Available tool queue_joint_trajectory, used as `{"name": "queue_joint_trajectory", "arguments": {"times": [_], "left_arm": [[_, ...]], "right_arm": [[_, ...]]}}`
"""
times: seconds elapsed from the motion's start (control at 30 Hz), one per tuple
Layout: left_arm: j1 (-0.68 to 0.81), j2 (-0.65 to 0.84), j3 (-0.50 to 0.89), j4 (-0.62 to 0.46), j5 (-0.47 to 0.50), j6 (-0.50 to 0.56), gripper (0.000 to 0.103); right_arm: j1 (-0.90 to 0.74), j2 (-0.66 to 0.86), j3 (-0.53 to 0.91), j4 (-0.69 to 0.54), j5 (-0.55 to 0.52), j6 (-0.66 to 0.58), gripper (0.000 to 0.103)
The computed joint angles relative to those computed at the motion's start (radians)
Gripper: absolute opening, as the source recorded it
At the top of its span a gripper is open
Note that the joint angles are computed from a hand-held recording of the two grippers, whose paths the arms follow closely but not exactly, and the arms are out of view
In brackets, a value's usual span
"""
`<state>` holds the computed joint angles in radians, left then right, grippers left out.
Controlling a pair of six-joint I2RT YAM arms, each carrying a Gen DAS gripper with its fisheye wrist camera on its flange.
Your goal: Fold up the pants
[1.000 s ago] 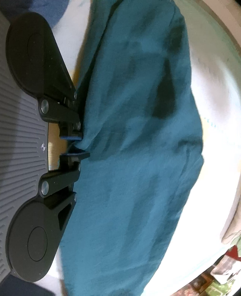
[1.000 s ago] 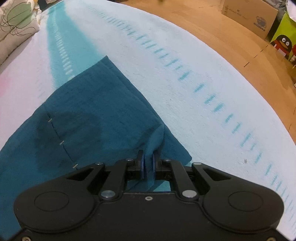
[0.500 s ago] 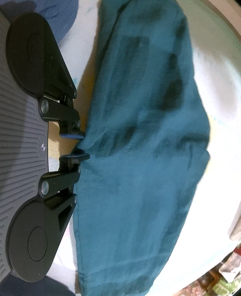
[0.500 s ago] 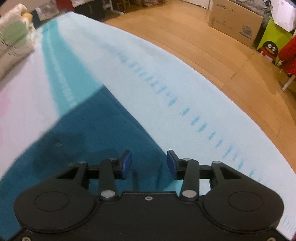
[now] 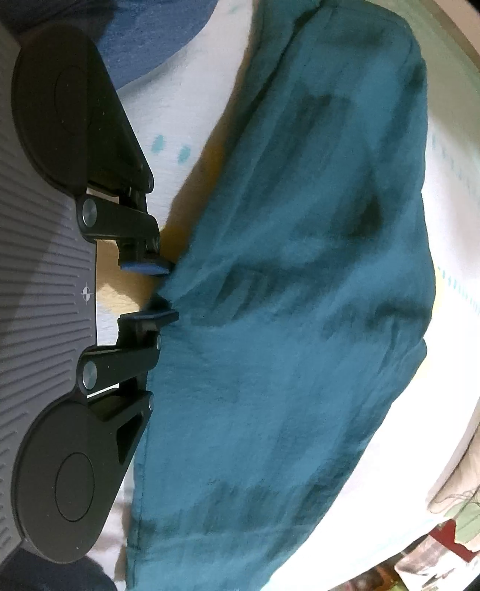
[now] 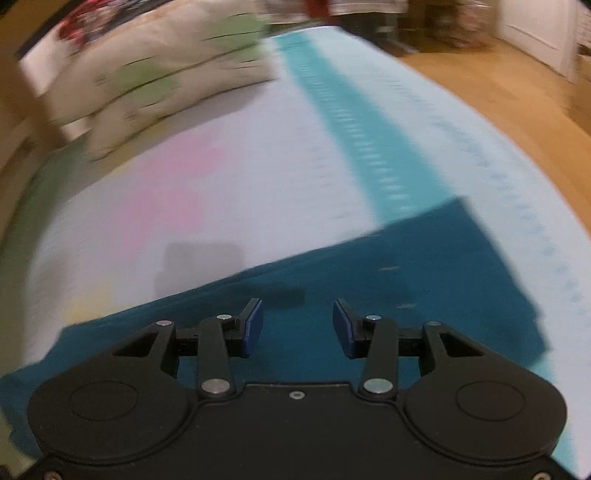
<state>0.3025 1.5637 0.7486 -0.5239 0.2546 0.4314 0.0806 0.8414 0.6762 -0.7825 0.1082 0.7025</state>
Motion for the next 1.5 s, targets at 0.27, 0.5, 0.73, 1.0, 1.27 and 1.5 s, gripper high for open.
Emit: {"name": "queue_joint_trajectory", "arguments": {"times": [0.27, 0.5, 0.73, 1.0, 1.27, 1.5], "left_arm": [[0.048, -0.014, 0.020, -0.085, 0.010, 0.167, 0.019], [0.183, -0.040, 0.201, -0.198, 0.105, 0.250, 0.019], [0.291, 0.197, 0.578, -0.196, 0.056, 0.151, 0.019], [0.386, 0.497, 0.964, -0.303, -0.002, 0.059, 0.019], [0.465, 0.672, 1.195, -0.438, -0.019, 0.031, 0.019], [0.485, 0.716, 1.251, -0.468, -0.015, 0.032, 0.019]], "right_arm": [[0.295, 0.162, 0.038, 0.129, 0.036, 0.088, 0.052], [0.489, 0.305, 0.075, 0.267, 0.049, 0.050, 0.052], [0.687, 0.588, 0.273, 0.429, 0.067, -0.094, 0.052], [0.803, 0.970, 0.626, 0.530, -0.070, -0.263, 0.050], [0.861, 1.292, 0.993, 0.450, -0.089, -0.484, 0.050], [0.882, 1.477, 1.218, 0.337, -0.051, -0.569, 0.050]]}}
